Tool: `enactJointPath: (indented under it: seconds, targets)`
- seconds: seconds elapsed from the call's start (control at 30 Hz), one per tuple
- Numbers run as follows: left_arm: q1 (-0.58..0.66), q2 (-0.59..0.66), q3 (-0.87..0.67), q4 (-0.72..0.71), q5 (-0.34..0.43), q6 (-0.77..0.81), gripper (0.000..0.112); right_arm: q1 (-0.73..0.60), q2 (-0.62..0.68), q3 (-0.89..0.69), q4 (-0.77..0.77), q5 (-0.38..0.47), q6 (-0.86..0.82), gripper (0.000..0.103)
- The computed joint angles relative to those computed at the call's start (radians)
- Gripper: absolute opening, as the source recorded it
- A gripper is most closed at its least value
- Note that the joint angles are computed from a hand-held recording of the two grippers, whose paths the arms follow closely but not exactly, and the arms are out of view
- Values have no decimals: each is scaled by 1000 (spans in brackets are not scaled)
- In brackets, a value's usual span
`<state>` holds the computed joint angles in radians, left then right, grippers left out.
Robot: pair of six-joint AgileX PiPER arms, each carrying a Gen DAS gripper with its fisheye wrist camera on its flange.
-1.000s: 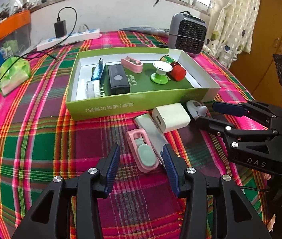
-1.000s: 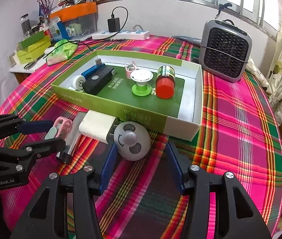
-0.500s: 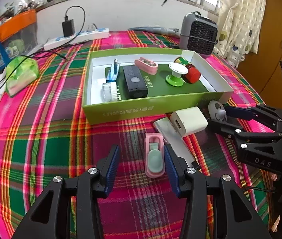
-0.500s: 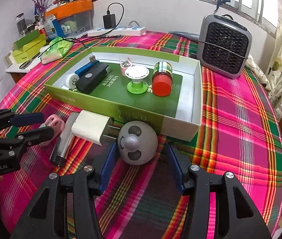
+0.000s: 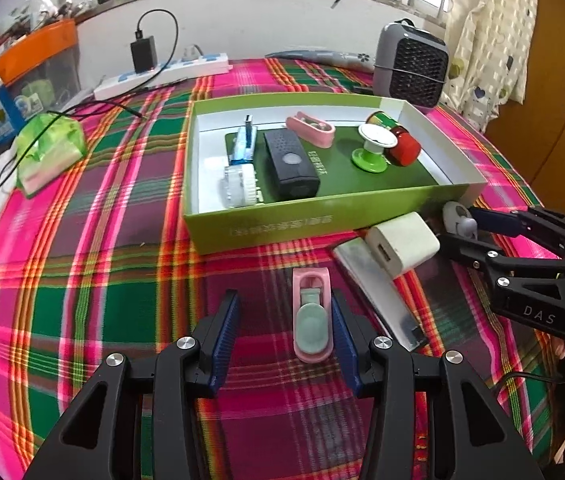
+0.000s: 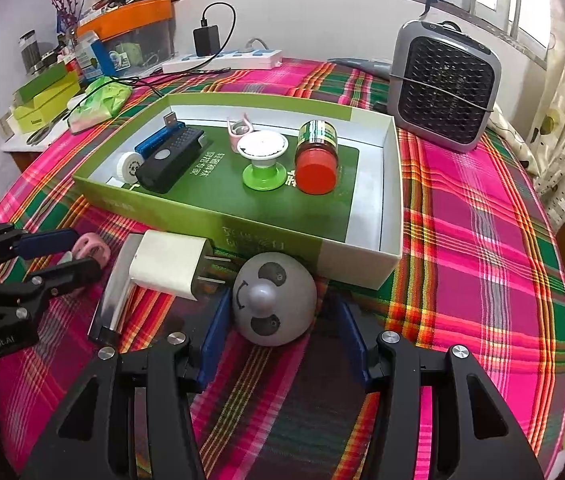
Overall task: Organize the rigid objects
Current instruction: 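Grasp the pink clip with the left tool while the right tool grasps the grey ball fan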
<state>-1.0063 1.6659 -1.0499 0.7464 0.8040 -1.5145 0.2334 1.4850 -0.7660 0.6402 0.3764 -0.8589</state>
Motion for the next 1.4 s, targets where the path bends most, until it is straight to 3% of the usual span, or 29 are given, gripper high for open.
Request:
enactJointPath:
  seconds: [0.57,0.7,0.8,1.4]
  targets:
    - [3,12,-5,24,5,-7,42,11,-7,11,-40,-33,77,52]
    - [4,16,-9,27,24,-17,34,6,-9,14,-24,-31,63,51]
    - [5,14,-6,29,25,-20,32,1,-13,17,-20,-33,65,44]
    - [8,-3,19,40,12,-49,17,-4,-20,22,-2,-26,48,44]
